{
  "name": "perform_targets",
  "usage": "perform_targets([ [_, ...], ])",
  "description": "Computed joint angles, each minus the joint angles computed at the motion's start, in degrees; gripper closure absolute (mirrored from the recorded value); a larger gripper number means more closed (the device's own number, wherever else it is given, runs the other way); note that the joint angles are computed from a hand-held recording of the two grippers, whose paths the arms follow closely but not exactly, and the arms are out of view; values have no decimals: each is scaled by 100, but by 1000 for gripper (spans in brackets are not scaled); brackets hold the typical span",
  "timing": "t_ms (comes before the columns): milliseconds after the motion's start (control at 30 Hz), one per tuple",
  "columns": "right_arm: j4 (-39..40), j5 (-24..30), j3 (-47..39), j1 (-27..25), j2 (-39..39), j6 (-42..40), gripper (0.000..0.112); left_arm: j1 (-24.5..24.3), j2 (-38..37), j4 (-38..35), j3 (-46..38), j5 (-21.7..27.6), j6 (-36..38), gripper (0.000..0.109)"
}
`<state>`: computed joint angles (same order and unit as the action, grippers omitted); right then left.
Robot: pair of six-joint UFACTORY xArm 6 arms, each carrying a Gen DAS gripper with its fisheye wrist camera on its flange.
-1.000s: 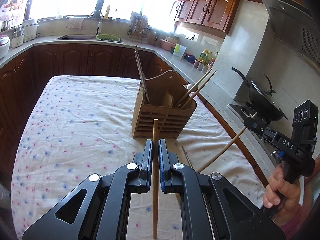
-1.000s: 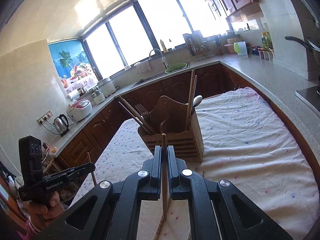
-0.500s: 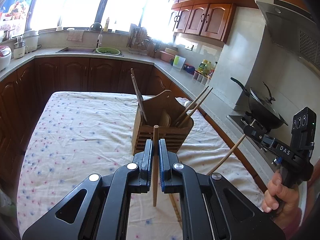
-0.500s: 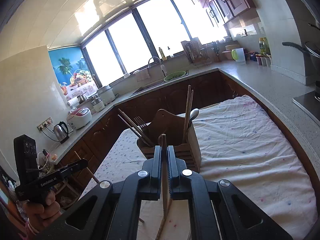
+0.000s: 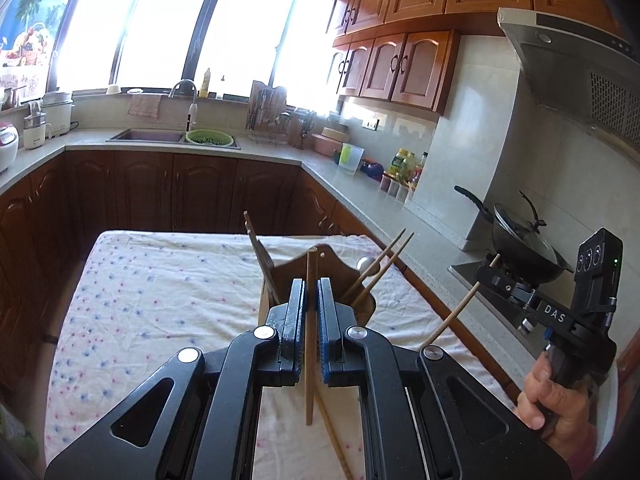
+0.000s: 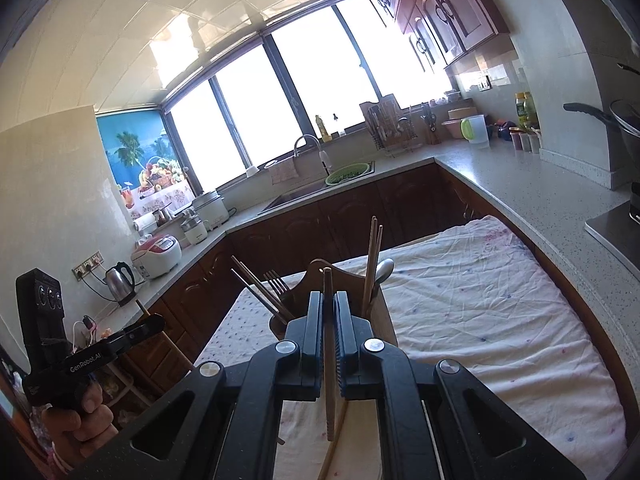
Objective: Organize utensils
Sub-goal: 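Lift the wooden chopsticks and insert them into the wooden holder with both tools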
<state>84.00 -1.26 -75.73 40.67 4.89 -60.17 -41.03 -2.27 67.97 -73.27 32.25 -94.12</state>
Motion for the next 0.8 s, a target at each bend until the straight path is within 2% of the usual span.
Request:
perform_targets([
  [100, -20, -86, -394, -35, 203, -70, 107, 31, 170, 213, -395, 174, 76, 104],
  [300, 1329, -382, -1655, -83, 785, -1554, 107, 232, 584, 626, -1177, 258, 10, 104],
  [367, 1405, -445, -2021, -102, 992, -1672, 107, 286, 758, 760, -1433, 354, -48, 103],
  [500, 868, -645, -2519, -81, 1412, -1300, 107, 450, 1036, 857, -1706, 346, -275, 104],
  [700, -299, -892, -2577, -26, 1803, -253, 107, 627, 1247, 1213, -1663, 242, -1036, 104],
  [800, -307, -957, -2576, -15, 1935, -220, 107, 653, 1298, 1553, -1540, 190, -1449, 103],
])
